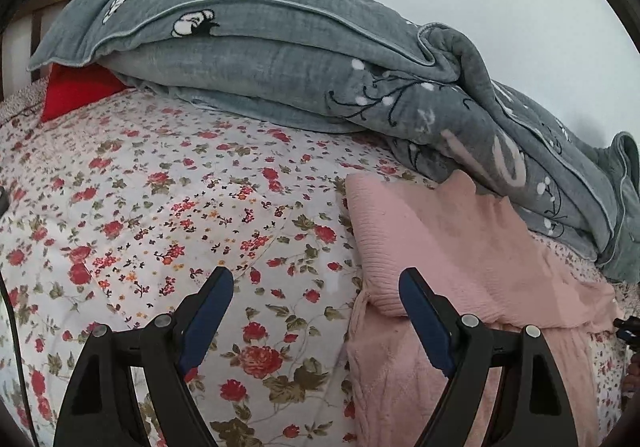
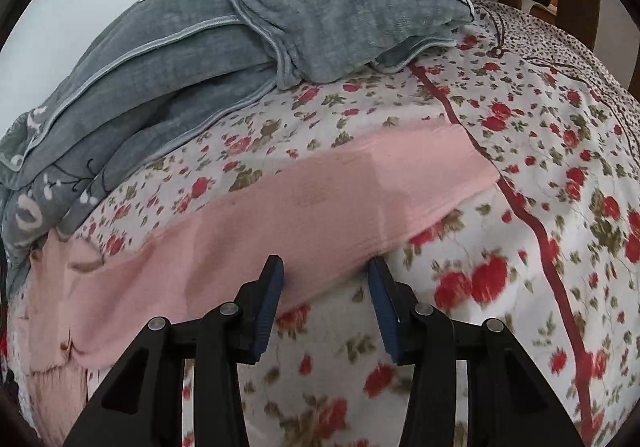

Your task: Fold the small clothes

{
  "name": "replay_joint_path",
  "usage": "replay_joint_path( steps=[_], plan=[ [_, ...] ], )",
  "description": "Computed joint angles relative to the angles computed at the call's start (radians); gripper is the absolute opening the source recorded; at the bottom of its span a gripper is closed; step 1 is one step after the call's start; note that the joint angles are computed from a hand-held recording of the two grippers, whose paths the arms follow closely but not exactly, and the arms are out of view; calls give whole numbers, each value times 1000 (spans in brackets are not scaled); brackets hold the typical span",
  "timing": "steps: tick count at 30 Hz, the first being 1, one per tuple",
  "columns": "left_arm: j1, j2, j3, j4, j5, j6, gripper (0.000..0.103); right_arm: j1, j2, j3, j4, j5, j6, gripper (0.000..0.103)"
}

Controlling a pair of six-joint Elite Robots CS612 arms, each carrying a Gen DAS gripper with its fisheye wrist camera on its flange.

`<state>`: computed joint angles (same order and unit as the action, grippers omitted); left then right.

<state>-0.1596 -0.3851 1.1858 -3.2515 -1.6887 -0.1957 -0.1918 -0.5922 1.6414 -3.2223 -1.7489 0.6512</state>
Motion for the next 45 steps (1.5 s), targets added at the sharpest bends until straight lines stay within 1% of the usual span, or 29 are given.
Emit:
replay_joint_path(
  steps=[1, 2, 4, 6, 8, 9, 10, 12, 14, 17, 18, 21, 23, 26, 29, 30, 32, 33, 35, 36, 37, 38, 40, 41, 42, 44, 45],
  plan=[
    [2, 1, -2, 3, -6, -5, 84, -2, 4, -6, -2, -1, 4, 45],
    [3, 1, -6, 8, -11, -11, 84, -3, 8, -11, -7, -4, 7, 40],
    [6, 0, -7, 7, -16, -19, 84, -1, 16, -26, -8, -36, -1, 8],
    [8, -4, -1, -7, -16, -29, 84, 1, 19, -35, -27, -47, -34, 6],
    [14, -11, 8, -19, -35, -36, 84, 22, 12, -39, -44, -129, -62, 6],
    [15, -19, 20, -33, -33, -36, 84, 38, 5, -41, -64, -181, -91, 6],
    [15, -25, 28, -36, -27, -31, 84, 47, -1, -41, -81, -201, -107, 6],
    [20, -45, 54, -38, -31, -25, 84, 68, -16, -46, -124, -229, -158, 6],
    [27, -69, 88, -53, -35, -37, 84, 97, -23, -68, -172, -260, -235, 6],
    [36, -104, 140, -63, -8, -43, 84, 142, -29, -116, -214, -263, -361, 6],
    [41, -113, 157, -73, -6, -42, 84, 154, -28, -130, -227, -259, -388, 6],
    [56, -134, 193, -79, 3, -43, 84, 204, -11, -207, -247, -229, -493, 6],
    [66, -145, 220, -106, 17, -33, 84, 238, 10, -274, -232, -195, -556, 6],
    [79, -153, 248, -144, 34, -24, 84, 288, 62, -388, -184, -141, -637, 6],
    [98, -156, 261, -133, 23, -29, 84, 336, 135, -525, -69, -85, -696, 6],
    [104, -155, 263, -128, 22, -30, 84, 353, 170, -585, -7, -60, -714, 6],
    [110, -153, 266, -119, 22, -27, 84, 372, 217, -660, 96, -8, -729, 6],
    [112, -153, 264, -103, 30, -22, 84, 382, 250, -712, 173, 27, -733, 6],
    [113, -151, 263, -96, 48, -24, 84, 398, 301, -788, 307, 73, -736, 8],
    [115, -150, 262, -98, 40, -23, 84, 404, 324, -821, 369, 100, -746, 11],
    [116, -150, 259, -98, 24, -17, 84, 406, 336, -833, 397, 127, -759, 13],
    [116, -150, 257, -95, 19, -10, 84, 409, 335, -824, 406, 142, -764, 21],
    [108, -149, 249, -90, 27, 19, 84, 414, 306, -757, 352, 146, -770, 37],
    [103, -148, 242, -81, 28, 32, 84, 412, 282, -711, 321, 168, -764, 52],
    [99, -145, 228, -60, 14, 48, 84, 404, 245, -642, 274, 210, -737, 58],
    [93, -136, 193, -25, -49, 70, 84, 390, 193, -541, 192, 244, -691, 59],
    [89, -131, 178, -13, -70, 82, 84, 384, 164, -487, 153, 243, -668, 59]
  ],
)
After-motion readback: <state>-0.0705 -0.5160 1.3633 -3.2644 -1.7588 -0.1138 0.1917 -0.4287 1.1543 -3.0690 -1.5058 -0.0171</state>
